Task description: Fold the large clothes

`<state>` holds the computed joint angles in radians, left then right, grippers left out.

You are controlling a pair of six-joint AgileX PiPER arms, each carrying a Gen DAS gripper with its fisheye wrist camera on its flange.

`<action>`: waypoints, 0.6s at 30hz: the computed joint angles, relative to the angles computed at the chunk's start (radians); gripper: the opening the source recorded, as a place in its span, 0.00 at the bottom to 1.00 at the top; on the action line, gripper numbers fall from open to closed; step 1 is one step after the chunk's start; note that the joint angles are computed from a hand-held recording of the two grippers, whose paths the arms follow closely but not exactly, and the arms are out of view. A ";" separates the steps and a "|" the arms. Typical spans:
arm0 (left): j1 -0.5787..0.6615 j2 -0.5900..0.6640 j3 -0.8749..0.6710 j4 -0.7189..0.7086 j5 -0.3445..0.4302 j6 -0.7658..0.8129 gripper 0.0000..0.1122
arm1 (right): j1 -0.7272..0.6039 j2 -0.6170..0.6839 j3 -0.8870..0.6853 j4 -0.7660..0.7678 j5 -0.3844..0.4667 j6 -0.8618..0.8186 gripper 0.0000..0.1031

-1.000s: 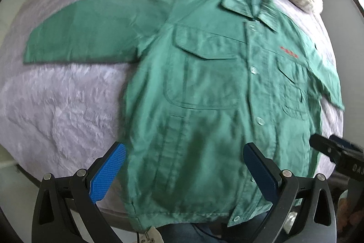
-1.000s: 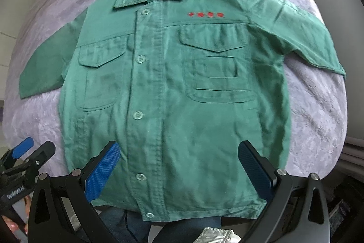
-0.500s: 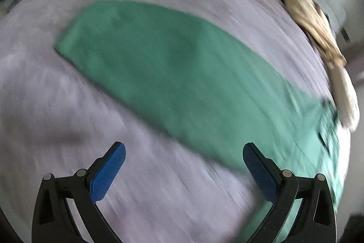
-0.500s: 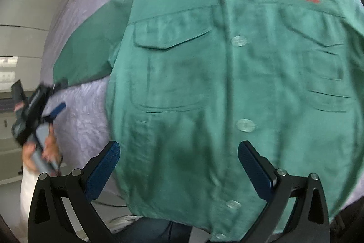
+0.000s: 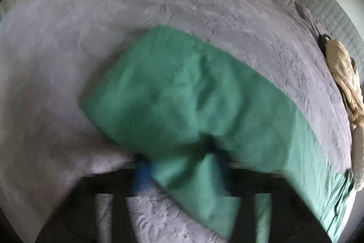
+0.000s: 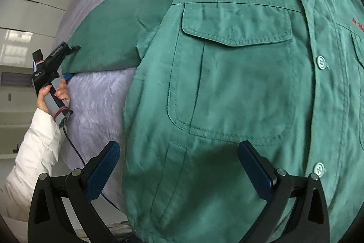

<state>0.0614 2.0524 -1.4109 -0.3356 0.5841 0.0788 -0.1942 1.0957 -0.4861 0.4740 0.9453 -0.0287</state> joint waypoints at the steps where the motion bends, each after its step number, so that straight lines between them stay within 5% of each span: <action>1: 0.013 -0.003 -0.008 -0.071 0.021 0.076 0.05 | 0.005 -0.004 0.007 0.009 -0.014 -0.001 1.00; 6: 0.014 -0.135 0.052 -0.278 0.056 0.350 0.05 | -0.102 -0.076 0.028 0.030 0.017 -0.075 1.00; 12: -0.181 -0.286 0.071 -0.441 0.123 0.503 0.04 | -0.494 -0.143 0.046 0.093 0.135 -0.362 1.00; 14: -0.286 -0.292 0.008 -0.451 0.155 0.488 0.04 | -0.637 -0.134 0.036 0.102 0.176 -0.470 1.00; 18: -0.565 -0.328 -0.001 -0.401 0.101 0.441 0.04 | -0.940 -0.087 -0.006 0.109 0.240 -0.674 1.00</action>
